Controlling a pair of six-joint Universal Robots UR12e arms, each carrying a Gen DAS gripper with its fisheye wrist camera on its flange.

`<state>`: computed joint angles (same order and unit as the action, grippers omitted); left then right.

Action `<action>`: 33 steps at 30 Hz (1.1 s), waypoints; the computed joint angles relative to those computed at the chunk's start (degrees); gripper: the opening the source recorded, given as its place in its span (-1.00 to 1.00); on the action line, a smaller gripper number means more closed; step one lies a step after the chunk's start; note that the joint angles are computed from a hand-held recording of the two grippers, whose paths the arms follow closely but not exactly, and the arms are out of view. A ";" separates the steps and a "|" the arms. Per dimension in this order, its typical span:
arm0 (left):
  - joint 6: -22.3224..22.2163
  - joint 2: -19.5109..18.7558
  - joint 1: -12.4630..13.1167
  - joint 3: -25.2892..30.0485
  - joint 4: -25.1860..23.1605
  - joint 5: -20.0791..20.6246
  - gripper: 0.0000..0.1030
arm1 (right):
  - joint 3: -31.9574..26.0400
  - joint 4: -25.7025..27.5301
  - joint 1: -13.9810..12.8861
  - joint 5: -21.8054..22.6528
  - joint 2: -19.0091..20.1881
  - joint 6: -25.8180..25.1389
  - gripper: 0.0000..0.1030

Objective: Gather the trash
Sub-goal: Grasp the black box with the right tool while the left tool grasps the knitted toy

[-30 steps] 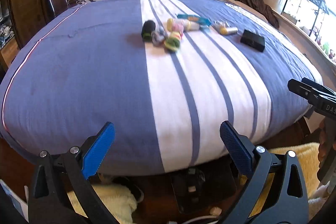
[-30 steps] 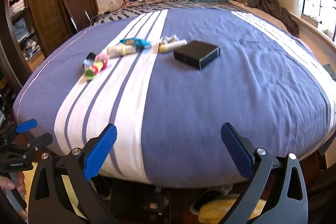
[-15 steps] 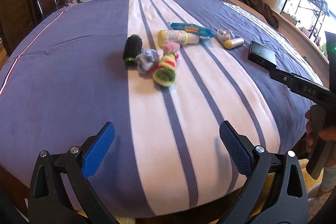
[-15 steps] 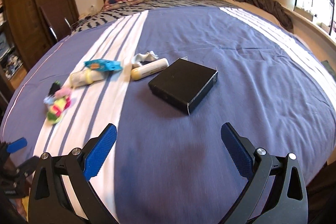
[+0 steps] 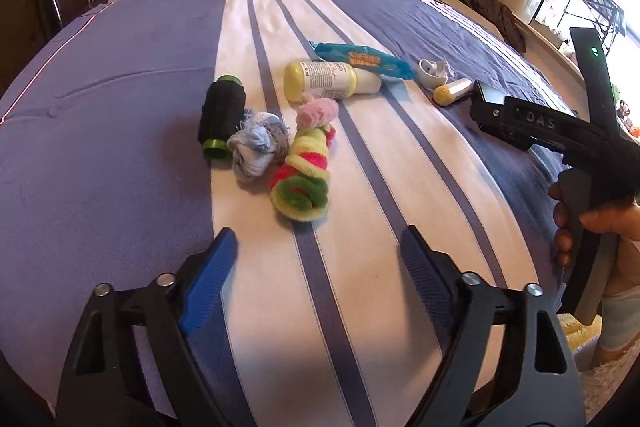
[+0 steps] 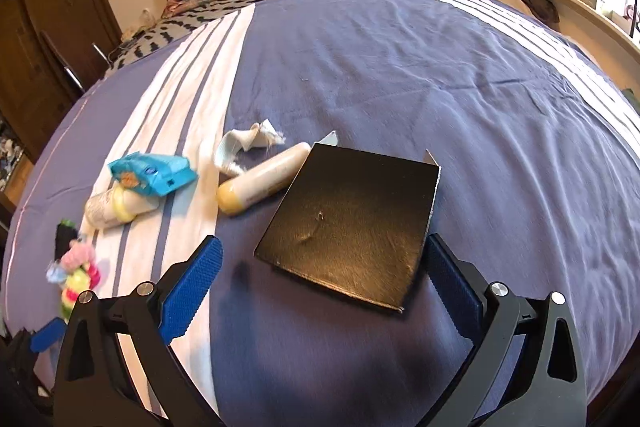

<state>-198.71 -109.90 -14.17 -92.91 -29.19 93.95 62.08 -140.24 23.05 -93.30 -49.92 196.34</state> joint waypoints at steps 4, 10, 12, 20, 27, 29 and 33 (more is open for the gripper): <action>0.20 -0.56 0.61 0.46 0.68 -1.33 0.33 | -3.52 2.26 0.61 -2.46 2.07 -0.92 0.95; -0.03 -1.08 0.66 1.19 0.60 -1.09 -0.12 | -5.34 3.55 0.92 -4.15 3.24 -2.94 0.82; 0.24 -1.17 0.56 1.40 0.45 -0.88 -0.28 | -5.34 3.20 1.04 -5.65 3.29 -3.40 0.59; 0.26 -0.33 0.20 -0.11 2.26 0.00 -0.54 | 0.78 -1.81 0.65 -3.11 0.00 -7.76 0.58; 0.80 1.65 -1.86 -2.73 3.06 2.44 -0.55 | 10.31 -8.24 0.96 0.25 -5.68 -9.79 0.57; 0.86 2.41 -2.73 -3.80 3.52 3.64 -0.55 | 12.45 -9.51 1.23 0.75 -7.05 -10.62 0.57; -0.23 4.01 -3.93 -6.09 4.62 4.82 -0.55 | 16.68 -11.66 1.66 2.61 -9.82 -11.21 0.57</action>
